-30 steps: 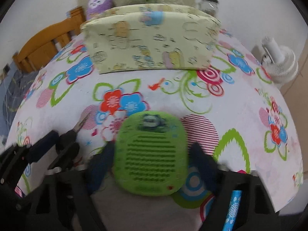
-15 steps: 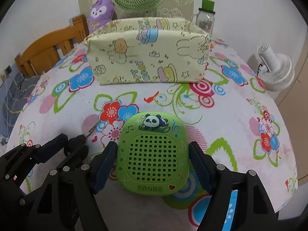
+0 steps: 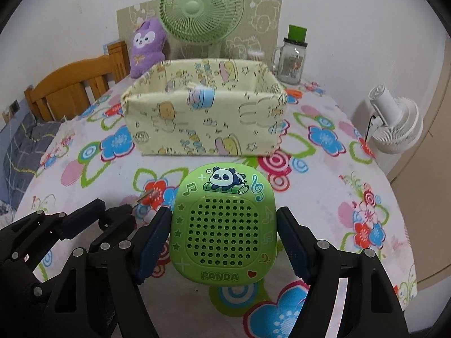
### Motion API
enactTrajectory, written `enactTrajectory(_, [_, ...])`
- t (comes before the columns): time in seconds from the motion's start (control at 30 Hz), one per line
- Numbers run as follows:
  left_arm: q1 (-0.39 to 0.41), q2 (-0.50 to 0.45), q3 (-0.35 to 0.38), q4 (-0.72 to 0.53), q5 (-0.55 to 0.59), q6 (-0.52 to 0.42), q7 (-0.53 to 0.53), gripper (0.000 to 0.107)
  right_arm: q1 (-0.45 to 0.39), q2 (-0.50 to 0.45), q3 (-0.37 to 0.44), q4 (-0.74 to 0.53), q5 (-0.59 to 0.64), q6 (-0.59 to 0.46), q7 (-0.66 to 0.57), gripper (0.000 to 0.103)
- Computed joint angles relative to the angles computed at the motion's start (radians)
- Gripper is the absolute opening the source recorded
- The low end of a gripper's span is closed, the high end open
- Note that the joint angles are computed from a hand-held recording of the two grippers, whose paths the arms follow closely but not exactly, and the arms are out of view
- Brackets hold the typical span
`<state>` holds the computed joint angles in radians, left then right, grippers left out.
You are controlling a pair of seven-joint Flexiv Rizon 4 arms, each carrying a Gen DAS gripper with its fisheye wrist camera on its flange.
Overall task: Organize rigid objects
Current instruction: 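Lift the key fob and panda speaker up toward the fabric box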
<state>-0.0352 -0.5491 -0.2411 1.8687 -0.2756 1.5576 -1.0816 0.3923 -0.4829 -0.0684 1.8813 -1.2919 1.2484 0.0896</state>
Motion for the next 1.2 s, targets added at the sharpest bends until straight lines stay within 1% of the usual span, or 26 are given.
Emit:
enactTrajectory(0.2, [-0.013, 0.017, 0.004, -0.007, -0.002, -0.001, -0.016, 0.032, -0.020, 0.027, -0.004, 0.008, -0.060, 0.021, 0.038, 0.077])
enactTrajectory(0.33, [-0.039, 0.030, 0.029, -0.022, -0.001, -0.017, -0.034, 0.032, -0.040, 0.047, 0.005, 0.013, -0.093, 0.035, 0.054, 0.077])
enactTrajectory(0.4, [-0.063, 0.037, 0.055, -0.032, 0.008, -0.017, -0.048, 0.032, -0.052, 0.059, 0.008, 0.014, -0.117, 0.043, 0.074, 0.077])
enactTrajectory(0.5, [-0.067, 0.045, 0.054, -0.034, 0.009, -0.013, -0.055, 0.032, -0.069, 0.075, 0.018, 0.016, -0.148, 0.044, 0.094, 0.077])
enactTrajectory(0.77, [-0.081, 0.058, 0.055, -0.049, 0.004, -0.025, -0.079, 0.032, -0.107, 0.103, 0.046, 0.017, -0.176, 0.048, 0.076, 0.077])
enactTrajectory(0.9, [-0.100, 0.059, 0.073, -0.066, 0.011, -0.032, -0.094, 0.032, -0.119, 0.107, 0.048, 0.007, -0.196, 0.067, 0.073, 0.077])
enactTrajectory(1.2, [-0.166, 0.057, 0.155, -0.120, 0.051, -0.059, -0.169, 0.032, -0.141, 0.103, 0.047, -0.021, -0.205, 0.107, 0.046, 0.077])
